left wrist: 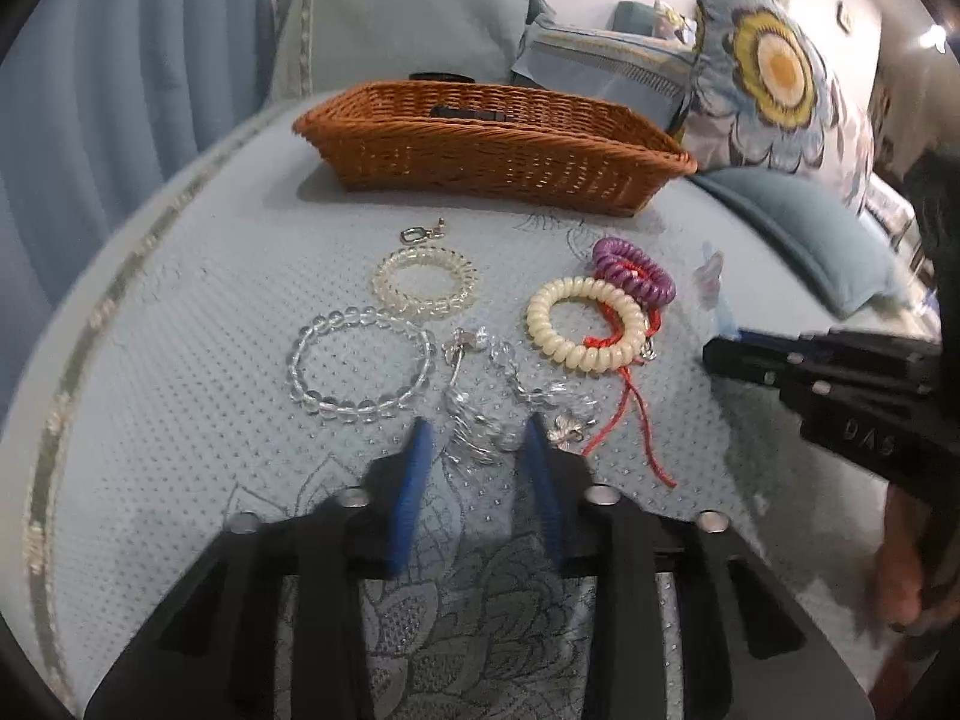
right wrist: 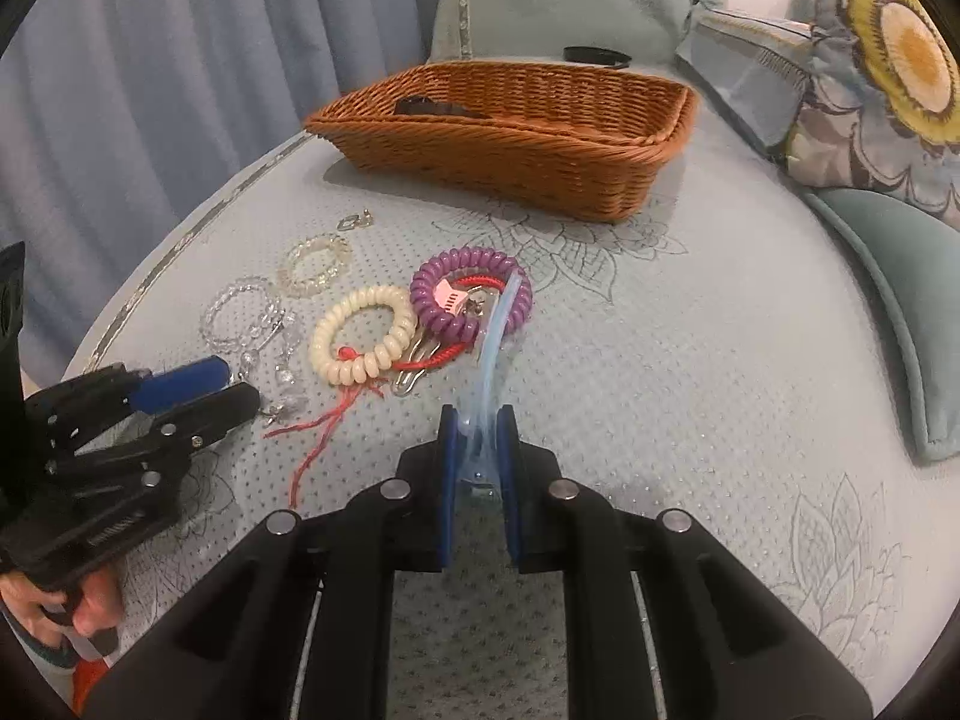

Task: Organize jewelry
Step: 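Grasp the silver butterfly charm with the left gripper, then carry the hair clip and charm into the basket and open both grippers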

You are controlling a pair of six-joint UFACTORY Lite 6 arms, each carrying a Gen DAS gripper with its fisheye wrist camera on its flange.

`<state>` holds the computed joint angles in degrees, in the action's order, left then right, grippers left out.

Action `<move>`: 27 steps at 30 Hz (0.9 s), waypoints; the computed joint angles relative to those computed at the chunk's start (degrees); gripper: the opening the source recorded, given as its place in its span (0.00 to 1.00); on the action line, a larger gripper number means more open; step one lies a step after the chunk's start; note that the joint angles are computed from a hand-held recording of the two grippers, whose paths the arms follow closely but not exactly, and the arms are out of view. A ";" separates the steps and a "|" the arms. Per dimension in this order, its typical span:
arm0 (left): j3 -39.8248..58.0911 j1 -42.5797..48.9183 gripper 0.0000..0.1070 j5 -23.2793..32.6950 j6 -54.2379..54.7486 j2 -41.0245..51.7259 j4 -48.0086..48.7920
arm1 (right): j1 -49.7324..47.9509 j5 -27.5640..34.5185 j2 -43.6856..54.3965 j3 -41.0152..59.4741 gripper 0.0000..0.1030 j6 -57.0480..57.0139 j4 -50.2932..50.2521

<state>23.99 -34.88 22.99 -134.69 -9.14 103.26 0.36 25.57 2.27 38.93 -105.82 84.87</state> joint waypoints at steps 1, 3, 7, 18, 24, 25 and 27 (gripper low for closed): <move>0.31 -1.04 0.15 1.06 2.00 0.28 -2.09 | -0.55 0.60 0.17 0.01 0.10 -0.78 0.88; 0.41 -2.38 0.14 2.67 3.20 0.31 -3.37 | -1.80 2.21 0.72 0.28 0.10 -1.20 1.40; -3.00 -0.21 0.14 -0.83 -2.60 -5.66 5.64 | -3.45 4.51 -0.65 0.10 0.10 -2.73 2.75; -11.80 4.91 0.02 -6.30 -33.18 -24.65 39.58 | -6.39 9.11 -3.48 -0.38 0.10 -3.92 3.17; -12.09 6.18 0.01 -6.97 -39.70 -24.90 45.56 | -6.29 9.07 -4.29 -1.12 0.10 -5.34 4.26; -12.46 6.44 0.01 -7.04 -40.45 -25.38 46.56 | -6.31 9.06 -4.19 -1.09 0.10 -5.32 4.24; -12.93 6.90 0.01 -7.65 -40.89 -26.72 47.45 | -6.49 9.34 -4.00 -0.89 0.10 -5.24 3.95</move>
